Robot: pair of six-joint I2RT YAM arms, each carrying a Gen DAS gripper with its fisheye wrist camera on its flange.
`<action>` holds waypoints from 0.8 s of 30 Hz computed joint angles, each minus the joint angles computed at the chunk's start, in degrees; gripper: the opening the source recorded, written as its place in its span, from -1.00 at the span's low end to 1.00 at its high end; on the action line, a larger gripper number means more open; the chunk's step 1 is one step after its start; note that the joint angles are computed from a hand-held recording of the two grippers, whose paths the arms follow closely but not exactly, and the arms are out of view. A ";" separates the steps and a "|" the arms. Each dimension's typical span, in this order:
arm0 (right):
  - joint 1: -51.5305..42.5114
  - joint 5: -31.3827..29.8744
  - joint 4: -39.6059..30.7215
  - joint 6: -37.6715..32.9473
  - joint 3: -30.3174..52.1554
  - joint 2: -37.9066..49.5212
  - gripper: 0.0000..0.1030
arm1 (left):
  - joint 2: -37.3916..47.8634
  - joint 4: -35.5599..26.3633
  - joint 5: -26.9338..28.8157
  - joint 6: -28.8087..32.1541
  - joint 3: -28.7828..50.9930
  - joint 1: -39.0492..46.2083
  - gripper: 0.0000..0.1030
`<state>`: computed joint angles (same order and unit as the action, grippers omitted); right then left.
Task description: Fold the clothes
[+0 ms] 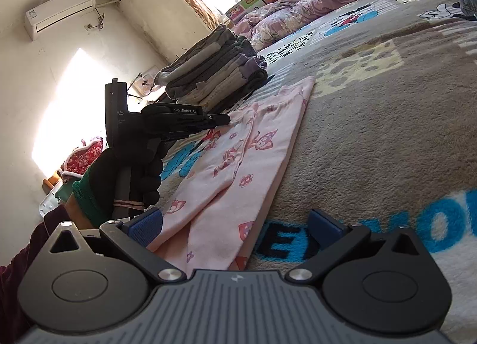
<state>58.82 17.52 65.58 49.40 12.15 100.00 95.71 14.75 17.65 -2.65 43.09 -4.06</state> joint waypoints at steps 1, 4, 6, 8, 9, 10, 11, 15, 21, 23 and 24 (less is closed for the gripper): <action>-0.02 0.05 0.13 -0.07 0.00 0.08 1.00 | -1.02 0.52 0.28 -0.34 -0.77 0.33 -0.94; 0.23 0.59 0.32 -0.34 0.11 0.40 1.00 | -5.28 2.64 0.83 -1.26 -3.74 1.53 -0.94; 0.38 0.96 0.63 -0.54 0.11 0.69 1.00 | -9.27 3.77 1.20 -1.69 -6.04 2.92 -0.94; 0.54 1.38 1.01 -0.72 0.10 1.00 1.00 | -13.37 3.91 1.80 -1.66 -8.05 5.03 -0.94; 0.72 1.71 1.17 -0.82 0.13 1.21 1.00 | -15.42 3.75 2.21 -1.55 -8.94 6.26 -0.94; 0.82 1.95 1.13 -0.94 0.18 1.26 1.00 | -17.45 3.53 2.69 -1.44 -9.75 7.55 -0.94; 0.97 2.21 1.12 -1.06 0.23 1.33 1.00 | -19.42 3.15 3.28 -1.13 -10.48 9.00 -0.94; 1.47 3.08 1.65 -1.31 0.26 1.80 1.00 | -26.14 0.95 6.69 1.46 -12.92 16.25 -0.94; 2.06 4.00 2.56 -1.49 0.17 2.50 1.00 | -29.01 -1.83 14.67 4.80 -14.25 29.84 -0.94; 2.13 4.16 2.78 -1.56 0.14 2.65 1.00 | -29.16 -2.44 17.29 6.02 -14.59 34.06 -0.94; 2.19 4.28 2.65 -1.59 0.21 2.69 1.00 | -29.16 -2.64 18.52 6.62 -14.76 36.02 -0.94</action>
<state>61.01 21.80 68.23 47.80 12.36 102.69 66.55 12.11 36.17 3.97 28.33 31.96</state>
